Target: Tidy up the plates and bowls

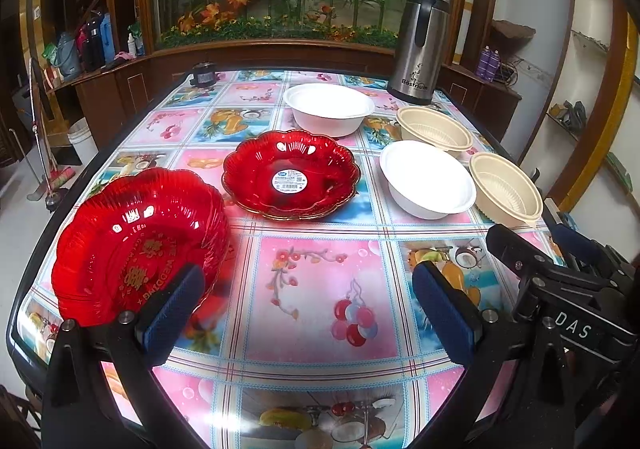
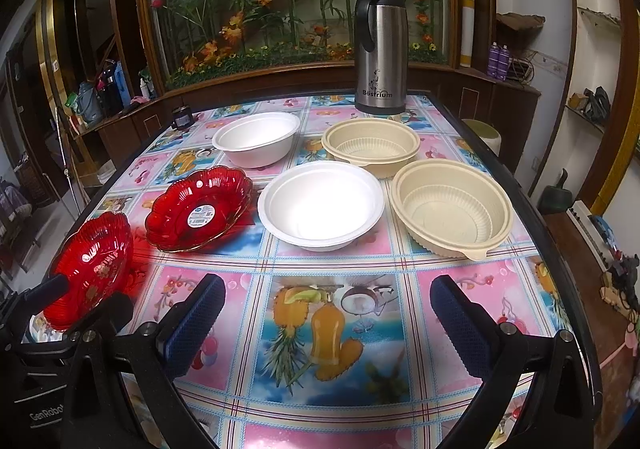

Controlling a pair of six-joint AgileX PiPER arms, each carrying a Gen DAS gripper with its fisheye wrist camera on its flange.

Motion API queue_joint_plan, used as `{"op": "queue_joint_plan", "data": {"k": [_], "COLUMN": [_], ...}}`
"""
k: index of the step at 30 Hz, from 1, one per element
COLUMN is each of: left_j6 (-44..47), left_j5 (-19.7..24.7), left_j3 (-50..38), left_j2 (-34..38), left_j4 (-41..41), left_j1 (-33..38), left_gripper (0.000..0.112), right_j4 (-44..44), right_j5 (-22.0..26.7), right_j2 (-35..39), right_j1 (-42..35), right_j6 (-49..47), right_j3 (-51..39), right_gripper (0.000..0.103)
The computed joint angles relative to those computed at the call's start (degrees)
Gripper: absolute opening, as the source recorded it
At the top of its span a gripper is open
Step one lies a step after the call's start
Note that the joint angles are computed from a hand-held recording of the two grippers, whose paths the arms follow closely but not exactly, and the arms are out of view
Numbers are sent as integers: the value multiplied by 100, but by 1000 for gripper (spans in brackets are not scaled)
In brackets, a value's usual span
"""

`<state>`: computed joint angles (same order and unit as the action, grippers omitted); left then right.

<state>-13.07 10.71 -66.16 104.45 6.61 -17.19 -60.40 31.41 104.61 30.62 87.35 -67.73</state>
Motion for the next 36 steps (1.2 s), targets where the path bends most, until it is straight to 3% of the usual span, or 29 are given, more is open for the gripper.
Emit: {"op": "queue_joint_plan", "data": {"k": [12,36], "left_j6": [384,273], "left_j5": [15,45], "left_j3": [38,39], "left_j2": [-17,-21], "left_j4": [-391,-270], "left_j1": [72,28], "left_gripper": [103,103], "right_j4": [70,66], "right_j5": [-51,-108], "right_j2": [60,21], "right_j1": [9,-45], "right_j6": [-41,-13], "right_j3": [-45,21], "right_gripper": [103,103]}}
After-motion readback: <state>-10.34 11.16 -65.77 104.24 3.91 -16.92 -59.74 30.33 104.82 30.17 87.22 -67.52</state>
